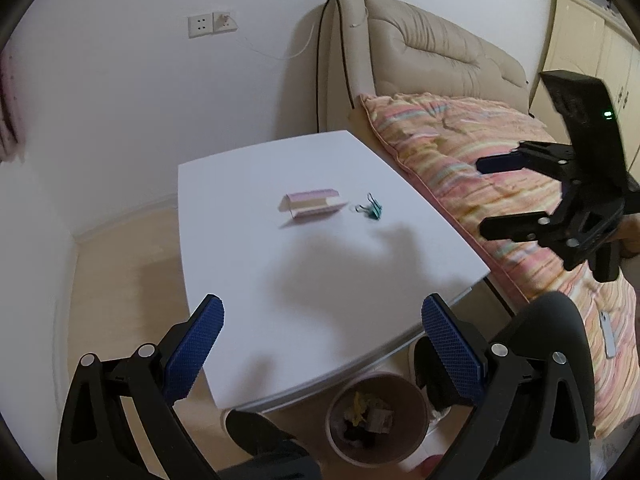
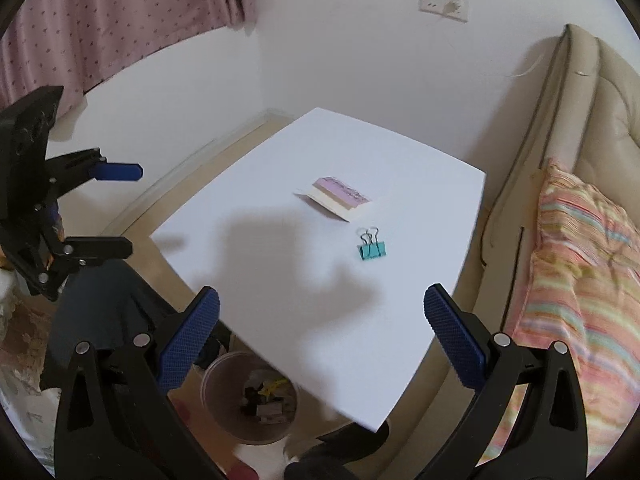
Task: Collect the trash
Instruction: 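Move both grippers over the table toward the teal binder clip and pink card, then close the right gripper on the teal binder clip and lift it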
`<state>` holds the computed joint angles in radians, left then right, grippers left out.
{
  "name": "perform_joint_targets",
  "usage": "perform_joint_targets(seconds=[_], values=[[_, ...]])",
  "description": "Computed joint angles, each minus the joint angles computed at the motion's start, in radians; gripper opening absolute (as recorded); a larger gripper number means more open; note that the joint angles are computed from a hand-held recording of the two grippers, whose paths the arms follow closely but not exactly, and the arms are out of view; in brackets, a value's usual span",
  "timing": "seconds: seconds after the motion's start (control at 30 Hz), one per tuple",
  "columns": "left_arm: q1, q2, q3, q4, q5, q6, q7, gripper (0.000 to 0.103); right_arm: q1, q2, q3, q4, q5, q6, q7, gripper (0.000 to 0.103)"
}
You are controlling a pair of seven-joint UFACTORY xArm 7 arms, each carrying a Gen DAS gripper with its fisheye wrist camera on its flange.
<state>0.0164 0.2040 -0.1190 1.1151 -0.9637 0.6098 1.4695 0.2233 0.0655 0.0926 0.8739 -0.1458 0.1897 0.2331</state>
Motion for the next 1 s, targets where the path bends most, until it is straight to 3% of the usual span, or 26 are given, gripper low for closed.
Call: perform_joint_targets(seconds=[0.2, 0.57, 0.63, 0.73, 1.0], values=[[-0.007, 0.025, -0.012, 0.022, 0.005, -0.019, -0.015, 0.095, -0.054, 0.129, 0.025, 0.138, 0.148, 0.085, -0.221, 0.1], [0.001, 0.047, -0.019, 0.036, 0.027, -0.029, -0.037, 0.095, -0.091, 0.321, 0.034, 0.333, 0.216, 0.185, -0.402, 0.098], [0.003, 0.056, -0.021, 0.042, 0.036, -0.031, -0.05, 0.095, -0.098, 0.35, 0.04, 0.365, 0.229, 0.21, -0.431, 0.086], [0.005, 0.069, -0.024, 0.051, 0.053, -0.034, -0.068, 0.095, -0.09, 0.388, 0.023, 0.405, 0.223, 0.237, -0.43, 0.076], [0.017, 0.096, -0.039, 0.07, 0.087, -0.033, -0.094, 0.095, -0.093, 0.432, 0.016, 0.442, 0.227, 0.251, -0.434, 0.056]])
